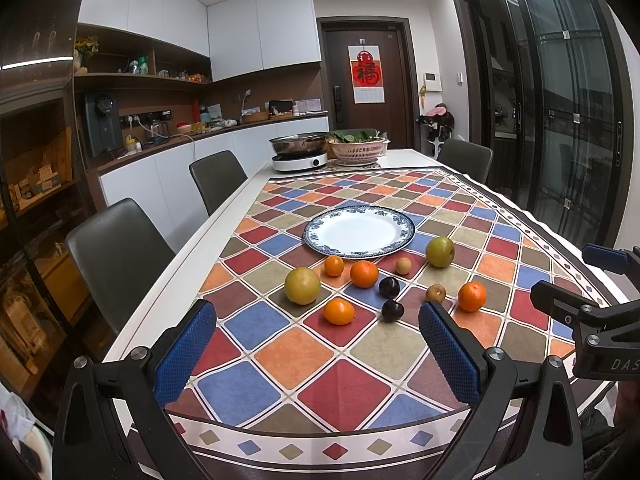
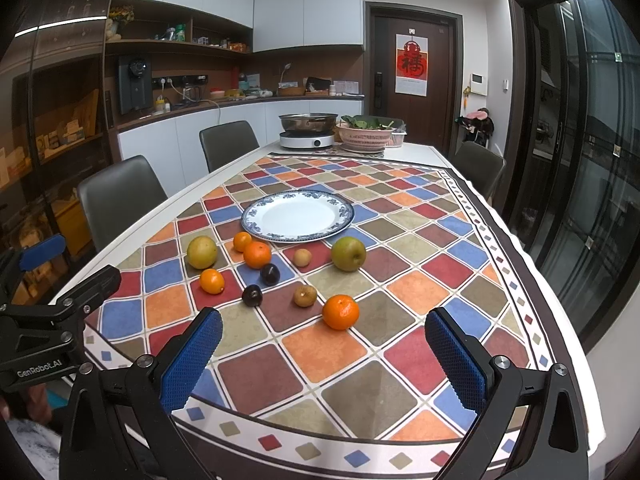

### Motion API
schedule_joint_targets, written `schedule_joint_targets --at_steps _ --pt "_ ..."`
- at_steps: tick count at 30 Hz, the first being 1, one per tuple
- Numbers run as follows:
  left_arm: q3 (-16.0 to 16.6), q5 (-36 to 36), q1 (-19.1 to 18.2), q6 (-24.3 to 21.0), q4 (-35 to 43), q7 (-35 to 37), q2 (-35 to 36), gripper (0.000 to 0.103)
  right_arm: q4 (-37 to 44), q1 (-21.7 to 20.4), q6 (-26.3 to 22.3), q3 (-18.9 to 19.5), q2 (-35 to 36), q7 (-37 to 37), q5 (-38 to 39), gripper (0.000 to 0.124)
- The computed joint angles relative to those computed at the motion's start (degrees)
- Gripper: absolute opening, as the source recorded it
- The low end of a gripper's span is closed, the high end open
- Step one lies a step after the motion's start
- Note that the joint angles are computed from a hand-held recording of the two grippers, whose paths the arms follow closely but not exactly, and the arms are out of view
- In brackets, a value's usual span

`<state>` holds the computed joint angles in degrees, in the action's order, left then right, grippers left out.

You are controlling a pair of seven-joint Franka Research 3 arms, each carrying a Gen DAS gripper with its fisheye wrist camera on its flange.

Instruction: Organize fruits

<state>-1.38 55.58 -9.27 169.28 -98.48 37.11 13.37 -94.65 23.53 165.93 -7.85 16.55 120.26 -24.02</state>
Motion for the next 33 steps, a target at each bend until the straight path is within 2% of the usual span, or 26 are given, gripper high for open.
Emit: schedule_joint_targets --at_steps 20,27,30,33 --pt "0.08 0.38 0.03 0.37 -0.16 -0.24 -0.01 0.103 0.35 0.15 0.12 -0.28 0.38 -0.14 0.1 0.102" --pt "-1.42 -5.06 1.2 0.99 1.23 8.73 1.05 0.103 1.02 0.14 -0.93 0.05 0.53 -0.63 0.31 0.102" --pt "-0.63 -4.33 0.08 1.45 3.96 10.91 3.0 0.103 3.88 -1.99 -3.23 1.81 2.08 -4.59 4.08 0.102" --pt "-2.2 -8.93 0.81 2.3 5.87 17.19 4.92 0.103 6.87 -3.2 -5.07 2.68 4.31 -8.17 7.12 0.102"
